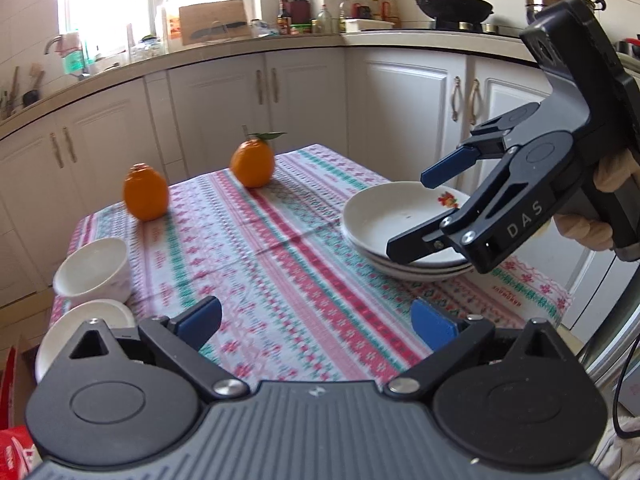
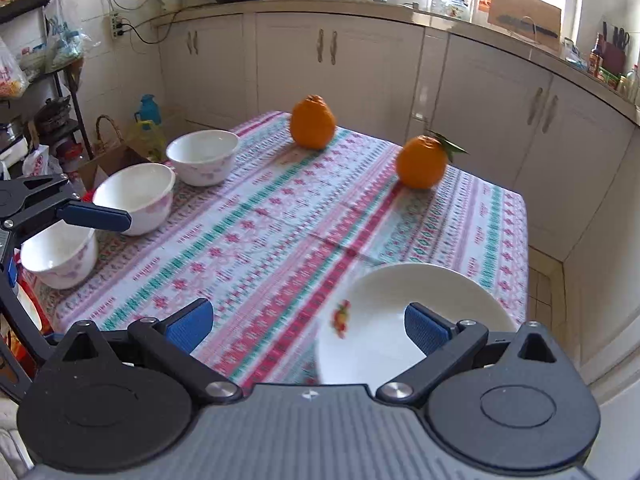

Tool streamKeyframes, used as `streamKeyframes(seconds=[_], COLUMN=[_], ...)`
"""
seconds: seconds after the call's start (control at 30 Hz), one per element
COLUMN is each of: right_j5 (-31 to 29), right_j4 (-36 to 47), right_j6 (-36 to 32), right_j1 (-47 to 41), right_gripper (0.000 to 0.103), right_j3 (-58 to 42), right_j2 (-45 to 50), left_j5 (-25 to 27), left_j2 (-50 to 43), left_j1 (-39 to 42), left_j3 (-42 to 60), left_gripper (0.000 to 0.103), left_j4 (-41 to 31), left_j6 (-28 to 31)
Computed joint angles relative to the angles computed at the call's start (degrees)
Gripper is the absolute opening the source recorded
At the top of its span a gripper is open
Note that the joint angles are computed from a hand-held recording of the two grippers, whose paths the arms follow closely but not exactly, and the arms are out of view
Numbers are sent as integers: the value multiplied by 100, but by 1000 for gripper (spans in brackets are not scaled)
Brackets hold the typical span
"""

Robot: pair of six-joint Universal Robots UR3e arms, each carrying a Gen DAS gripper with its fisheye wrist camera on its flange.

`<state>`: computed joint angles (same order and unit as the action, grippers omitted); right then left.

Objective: Organize plates and bowls
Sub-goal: 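Move the right tool to a white bowl and grasp its rim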

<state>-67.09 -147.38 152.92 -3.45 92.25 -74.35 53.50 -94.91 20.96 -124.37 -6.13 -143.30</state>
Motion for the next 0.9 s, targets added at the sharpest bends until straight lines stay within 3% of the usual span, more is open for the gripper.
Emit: streamKeyframes(seconds=[0.27,0.53,0.7,0.9], right_j5=[-215,-183,-90,-88], right_j4=[-663,-633,-301,210], right_j6=[777,1208,1278,1184], right_j1=[820,1534,1915,2285], right_gripper=[103,103,103,101], right_j3=[-121,-858,-1496,-2344], right_j2=[341,980,1465,1972], left_j5=[-799,-1352,-1358,-1175], left_j2=[1467,3106,3176,2343], left_j1=[1609,3429,4117,4172], left_j3=[-1312,-1961,-1959,-1802], left_gripper=[101,101,101,98], left_j4=[-534,-2693,-3459,-3010], left_j6=[1087,2868,3495,3454])
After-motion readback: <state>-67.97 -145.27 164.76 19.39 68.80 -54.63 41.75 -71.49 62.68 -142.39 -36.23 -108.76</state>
